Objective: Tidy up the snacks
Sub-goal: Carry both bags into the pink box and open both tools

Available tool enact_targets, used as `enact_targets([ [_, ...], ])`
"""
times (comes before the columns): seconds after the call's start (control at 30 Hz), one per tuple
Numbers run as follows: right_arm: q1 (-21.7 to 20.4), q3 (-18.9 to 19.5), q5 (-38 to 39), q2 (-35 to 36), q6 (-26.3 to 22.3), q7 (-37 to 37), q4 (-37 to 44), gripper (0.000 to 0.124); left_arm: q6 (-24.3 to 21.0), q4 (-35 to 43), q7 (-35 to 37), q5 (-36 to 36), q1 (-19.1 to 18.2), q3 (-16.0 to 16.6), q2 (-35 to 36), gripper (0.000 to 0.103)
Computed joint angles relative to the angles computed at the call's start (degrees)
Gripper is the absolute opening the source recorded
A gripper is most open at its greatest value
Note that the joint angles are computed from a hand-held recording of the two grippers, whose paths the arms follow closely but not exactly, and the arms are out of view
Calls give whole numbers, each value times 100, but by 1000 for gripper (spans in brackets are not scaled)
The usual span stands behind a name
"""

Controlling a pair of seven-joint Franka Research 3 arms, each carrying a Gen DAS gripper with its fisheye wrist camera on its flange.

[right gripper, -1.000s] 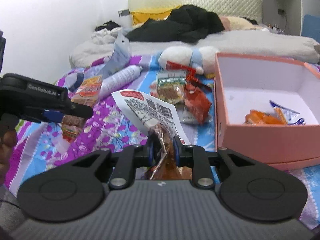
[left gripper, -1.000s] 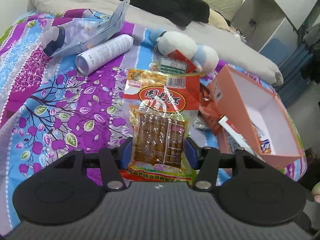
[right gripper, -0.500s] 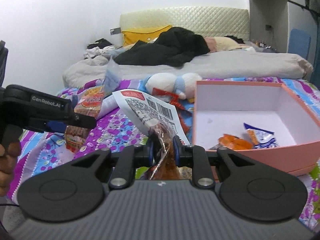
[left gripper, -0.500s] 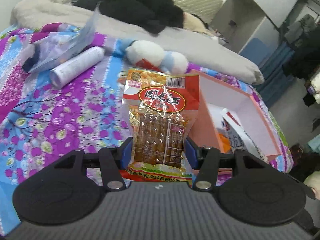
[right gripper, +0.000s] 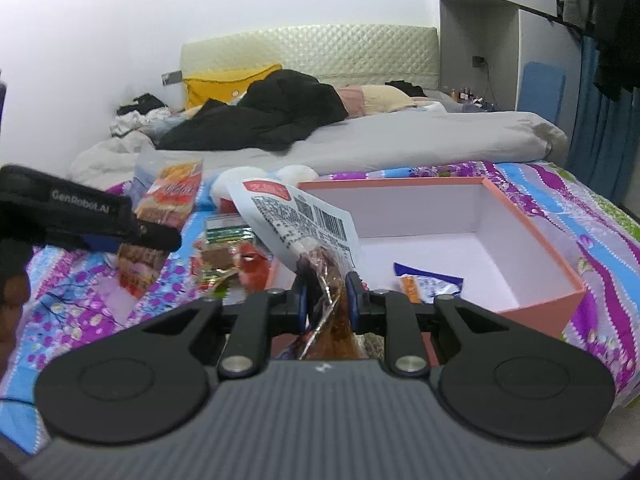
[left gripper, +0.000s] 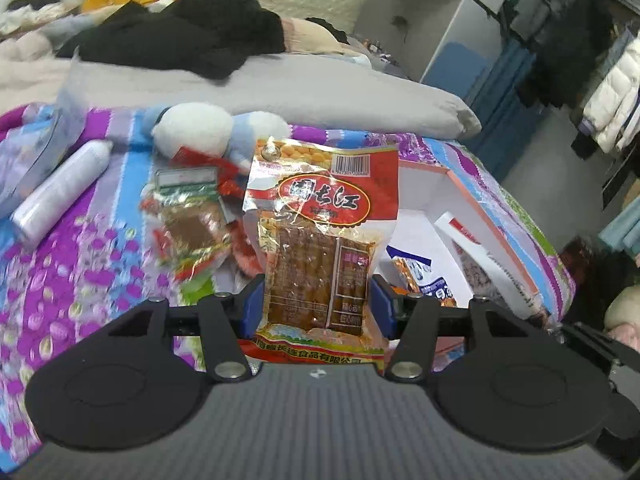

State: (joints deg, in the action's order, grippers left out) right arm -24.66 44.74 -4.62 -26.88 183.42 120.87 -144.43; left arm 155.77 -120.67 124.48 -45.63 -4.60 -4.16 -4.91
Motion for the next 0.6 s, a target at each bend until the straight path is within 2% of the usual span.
enact_targets([
  [0.2, -1016, 626, -117, 277, 62, 130, 410, 23, -157, 942, -154, 546, 45, -267, 727, 60],
  [0.27, -1396, 862, -235, 404, 30, 143, 586, 23, -387, 1371, -309, 736, 109, -395, 1033, 60],
  [0.37, -1835, 1118, -391, 417, -91, 300, 751, 23, -273, 1952, -881, 1500, 80, -572, 1513, 60],
  [0.47, -2049, 1149, -590, 717, -200, 445, 955, 23, -738, 2727, -1349, 1954, 132, -728, 2032, 60],
  [0.57, -2663, 1577, -991, 1030, -463, 665, 1296, 23, -989, 3378, -1814, 2556, 78, -802, 2517, 60],
  [0.6, -2722, 1611, -1105, 1175, -542, 681, 1382, 23, -1159, 3631, -1965, 2711, 78, -827, 2694, 60],
])
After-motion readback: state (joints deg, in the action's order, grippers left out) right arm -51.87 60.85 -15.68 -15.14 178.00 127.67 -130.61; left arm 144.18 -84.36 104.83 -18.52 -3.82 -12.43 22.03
